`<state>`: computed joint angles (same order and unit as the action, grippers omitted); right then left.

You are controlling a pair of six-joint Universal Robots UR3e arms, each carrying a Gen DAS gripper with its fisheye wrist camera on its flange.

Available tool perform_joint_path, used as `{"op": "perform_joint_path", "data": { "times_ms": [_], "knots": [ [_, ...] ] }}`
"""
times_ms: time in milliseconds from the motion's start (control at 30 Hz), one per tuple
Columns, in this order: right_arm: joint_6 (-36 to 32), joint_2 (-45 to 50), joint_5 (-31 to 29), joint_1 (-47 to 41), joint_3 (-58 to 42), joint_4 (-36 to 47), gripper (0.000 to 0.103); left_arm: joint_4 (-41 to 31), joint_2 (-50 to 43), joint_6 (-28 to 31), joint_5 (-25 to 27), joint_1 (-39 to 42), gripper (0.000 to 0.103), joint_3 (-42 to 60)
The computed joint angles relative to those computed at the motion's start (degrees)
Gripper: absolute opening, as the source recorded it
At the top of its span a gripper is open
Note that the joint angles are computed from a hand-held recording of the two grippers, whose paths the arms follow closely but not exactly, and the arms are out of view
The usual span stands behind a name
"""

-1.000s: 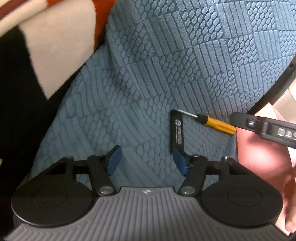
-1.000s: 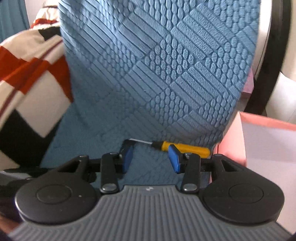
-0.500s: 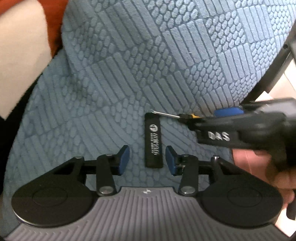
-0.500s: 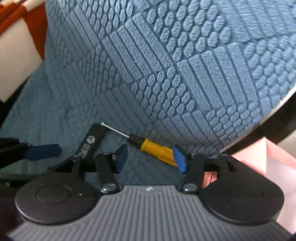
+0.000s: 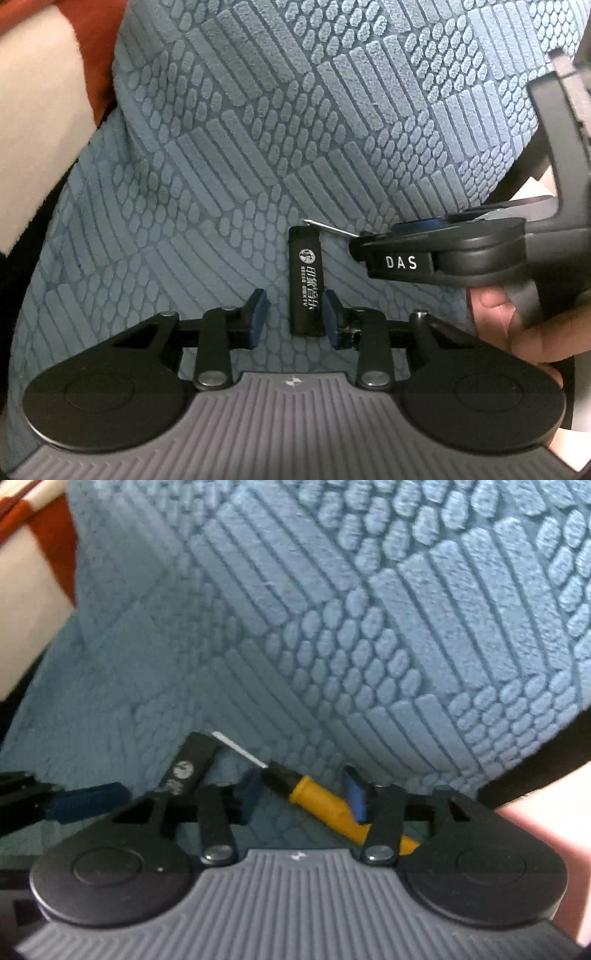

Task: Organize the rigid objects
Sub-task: 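Grasp the black USB stick with the left tool while the right tool grasps the screwdriver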

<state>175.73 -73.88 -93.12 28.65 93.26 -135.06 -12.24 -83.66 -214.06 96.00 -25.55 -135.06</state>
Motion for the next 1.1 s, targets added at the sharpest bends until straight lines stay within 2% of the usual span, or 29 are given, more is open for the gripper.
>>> {"op": "perform_joint_path", "data": {
  "times_ms": [167,300,433,600,733,767,933,967,1000,1100],
  "knots": [
    [-1.24,0.22,-2.76,3.6,0.23,-0.58,0.032,-0.72,1.17,-0.42,-0.58,0.58,0.04,-0.5],
    [2.86,-0.97,-2.26,5.45,0.0,-1.77,0.03,0.02,0.49,-0.83,0.76,-0.51,0.04,-0.38],
    [7.54,-4.47,1.38,4.2,2.68,-5.25,0.03,0.48,-4.03,-1.73,7.51,-5.88,0.04,2.71],
    [11.64,-7.4,4.06,3.32,5.06,-8.73,0.029,3.28,-10.89,-1.12,13.36,-10.97,0.039,6.72],
    [11.43,-8.4,4.2,2.9,7.37,-11.0,0.029,1.88,-18.89,1.28,21.54,-16.49,0.036,13.88],
    [10.66,-8.91,4.92,1.83,7.92,-11.04,0.029,1.73,-19.15,2.08,21.37,-16.32,0.029,14.36],
    [7.47,-10.34,7.3,-2.28,8.98,-11.17,0.029,-2.13,-15.76,0.91,17.74,-13.84,0.027,13.94],
    [7.05,-10.54,7.17,-2.5,9.14,-11.13,0.028,-2.36,-14.13,0.63,16.43,-12.82,0.027,12.77],
    [6.87,-11.1,6.66,-2.26,9.41,-10.99,0.023,-2.53,-12.72,0.32,15.17,-11.93,0.027,11.73],
    [5.88,-12.23,5.93,-2.46,7.4,-8.77,0.023,-3.37,-7.95,-1.26,10.4,-8.46,0.027,8.5]
  ]
}}
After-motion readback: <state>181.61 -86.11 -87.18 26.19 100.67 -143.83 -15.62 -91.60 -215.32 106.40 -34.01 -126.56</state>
